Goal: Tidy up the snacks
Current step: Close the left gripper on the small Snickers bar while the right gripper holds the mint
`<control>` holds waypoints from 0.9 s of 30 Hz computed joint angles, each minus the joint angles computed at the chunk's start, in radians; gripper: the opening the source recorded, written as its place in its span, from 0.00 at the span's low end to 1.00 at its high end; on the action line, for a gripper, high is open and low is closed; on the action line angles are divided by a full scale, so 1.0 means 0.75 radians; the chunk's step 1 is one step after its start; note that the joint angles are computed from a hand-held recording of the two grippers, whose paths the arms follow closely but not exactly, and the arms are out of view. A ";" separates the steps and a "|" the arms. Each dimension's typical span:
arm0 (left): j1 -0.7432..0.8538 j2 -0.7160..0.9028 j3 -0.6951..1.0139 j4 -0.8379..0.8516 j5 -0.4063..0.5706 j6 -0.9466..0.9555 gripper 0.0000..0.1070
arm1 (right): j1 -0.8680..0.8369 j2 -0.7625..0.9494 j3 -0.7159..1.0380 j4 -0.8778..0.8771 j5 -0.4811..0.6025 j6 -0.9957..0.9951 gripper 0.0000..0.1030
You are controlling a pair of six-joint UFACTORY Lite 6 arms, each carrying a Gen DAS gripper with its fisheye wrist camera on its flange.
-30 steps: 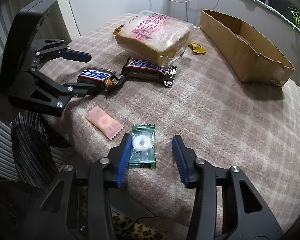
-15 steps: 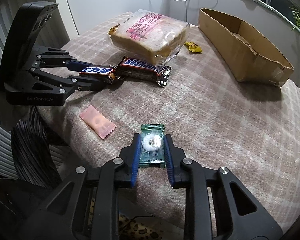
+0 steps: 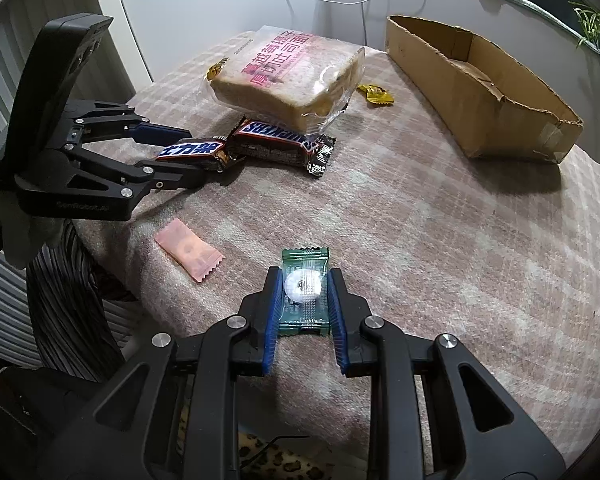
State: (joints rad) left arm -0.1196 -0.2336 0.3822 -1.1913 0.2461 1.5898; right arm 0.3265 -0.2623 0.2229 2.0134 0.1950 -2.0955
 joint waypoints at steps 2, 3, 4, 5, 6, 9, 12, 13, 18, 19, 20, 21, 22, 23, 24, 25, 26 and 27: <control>-0.003 0.011 0.003 -0.058 0.007 0.064 0.38 | -0.020 -0.001 0.001 -0.024 0.007 0.015 0.23; 0.005 0.019 0.010 -0.053 0.033 0.054 0.34 | -0.034 -0.001 0.004 -0.044 0.011 0.030 0.23; 0.001 0.013 0.006 -0.059 0.028 0.048 0.32 | -0.044 -0.003 0.002 -0.048 0.015 0.034 0.23; -0.003 0.007 0.001 -0.072 0.026 0.051 0.32 | -0.062 -0.005 0.003 -0.080 0.022 0.060 0.23; -0.002 -0.008 -0.013 -0.082 0.028 0.054 0.31 | -0.084 -0.006 0.005 -0.128 0.034 0.098 0.23; 0.028 -0.029 -0.032 -0.110 0.064 0.052 0.29 | -0.164 -0.013 0.018 -0.295 0.075 0.227 0.23; 0.076 -0.073 -0.056 -0.098 0.119 0.010 0.28 | -0.250 -0.028 0.031 -0.444 0.123 0.334 0.23; 0.098 -0.092 -0.065 -0.090 0.143 -0.005 0.28 | -0.278 -0.027 0.041 -0.495 0.141 0.370 0.23; 0.183 -0.174 -0.097 -0.033 0.220 -0.076 0.28 | -0.374 -0.021 0.081 -0.615 0.187 0.440 0.23; 0.197 -0.187 -0.096 -0.016 0.237 -0.102 0.28 | -0.391 -0.025 0.088 -0.641 0.196 0.457 0.23; 0.207 -0.193 -0.091 -0.004 0.254 -0.121 0.28 | -0.410 -0.032 0.096 -0.675 0.207 0.483 0.23; 0.225 -0.214 -0.094 0.015 0.277 -0.139 0.28 | -0.425 -0.041 0.100 -0.702 0.214 0.504 0.23; 0.238 -0.240 -0.092 0.046 0.305 -0.177 0.28 | -0.452 -0.055 0.112 -0.752 0.230 0.544 0.23; 0.237 -0.272 -0.092 0.079 0.321 -0.223 0.28 | -0.476 -0.069 0.113 -0.780 0.244 0.558 0.23; 0.244 -0.309 -0.088 0.115 0.346 -0.267 0.28 | -0.500 -0.080 0.123 -0.815 0.258 0.581 0.23; 0.248 -0.340 -0.085 0.143 0.366 -0.301 0.28 | -0.530 -0.091 0.139 -0.858 0.276 0.612 0.23; 0.246 -0.372 -0.076 0.173 0.383 -0.344 0.28 | -0.563 -0.095 0.161 -0.893 0.296 0.633 0.23; 0.247 -0.386 -0.064 0.188 0.396 -0.367 0.28 | -0.589 -0.093 0.181 -0.914 0.313 0.644 0.23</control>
State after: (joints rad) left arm 0.0658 -0.5233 0.3344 -1.0505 0.5432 1.3149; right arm -0.1154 -0.3324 0.3585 1.3282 0.4298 -1.6122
